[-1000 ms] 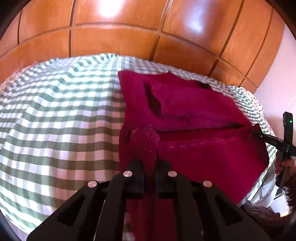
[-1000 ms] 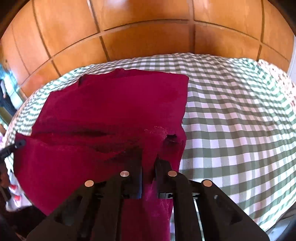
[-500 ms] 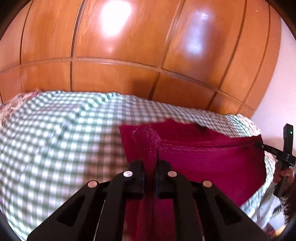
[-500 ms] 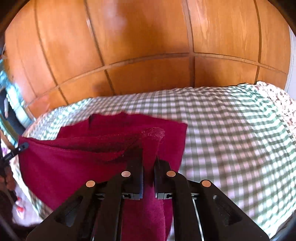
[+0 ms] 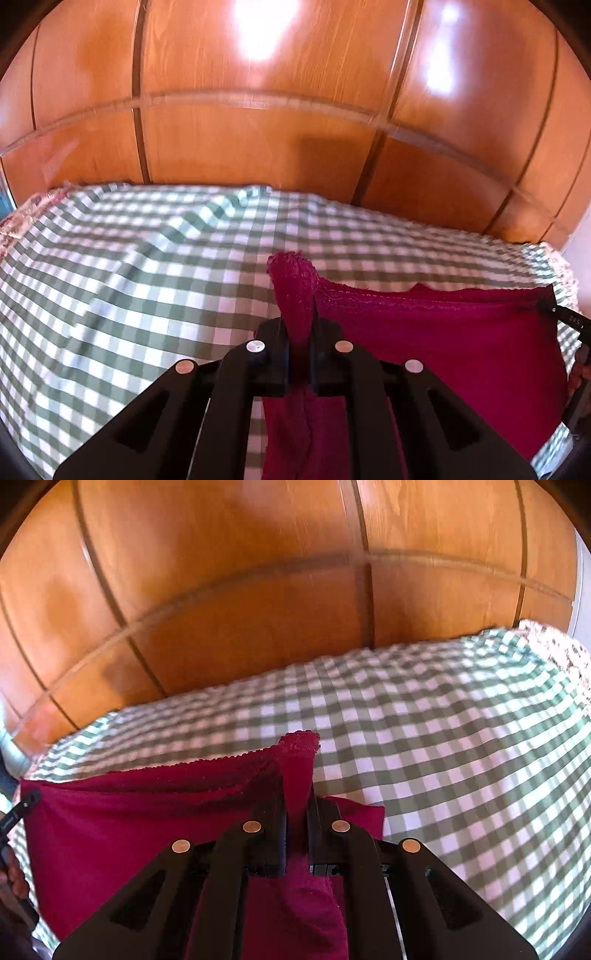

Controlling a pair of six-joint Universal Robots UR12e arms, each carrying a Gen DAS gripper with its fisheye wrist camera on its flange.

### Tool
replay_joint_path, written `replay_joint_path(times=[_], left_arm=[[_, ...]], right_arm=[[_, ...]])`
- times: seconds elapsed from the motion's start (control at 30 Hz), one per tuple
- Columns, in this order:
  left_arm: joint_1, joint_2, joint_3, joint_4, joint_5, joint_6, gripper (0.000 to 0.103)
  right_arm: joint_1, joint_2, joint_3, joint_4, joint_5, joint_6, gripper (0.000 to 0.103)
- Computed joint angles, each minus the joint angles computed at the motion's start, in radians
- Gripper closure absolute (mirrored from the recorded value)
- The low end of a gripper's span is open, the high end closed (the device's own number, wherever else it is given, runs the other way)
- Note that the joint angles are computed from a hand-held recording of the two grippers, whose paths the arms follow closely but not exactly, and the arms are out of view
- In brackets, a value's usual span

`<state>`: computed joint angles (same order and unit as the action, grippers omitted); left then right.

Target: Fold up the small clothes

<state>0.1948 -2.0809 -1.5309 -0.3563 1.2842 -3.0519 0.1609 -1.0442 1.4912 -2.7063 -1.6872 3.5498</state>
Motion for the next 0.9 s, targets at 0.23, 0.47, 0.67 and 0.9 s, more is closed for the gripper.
replay_joint_path(times=[0.23,0.47,0.67,0.9], left_arm=[[-0.029,-0.047,0.044,-0.084,0.104,0.011,0.088],[0.0,0.027,-0.048,0.025,0.07,-0.061,0.067],[0.009,0.098,-0.166,0.124,0.038,-0.01,0.068],[-0.009,0.109,-0.2,0.117,0.054,0.056,0.066]], right_arm=[[0.009,0.043,-0.022,0.06,-0.041,0.005,0.096],[0.056,0.018,-0.008,-0.043,-0.191,-0.073,0.039],[0.084,0.011,-0.014,-0.095,-0.002,-0.162,0.039],[0.125,0.131,-0.19,0.086,0.034,-0.256,0.058]])
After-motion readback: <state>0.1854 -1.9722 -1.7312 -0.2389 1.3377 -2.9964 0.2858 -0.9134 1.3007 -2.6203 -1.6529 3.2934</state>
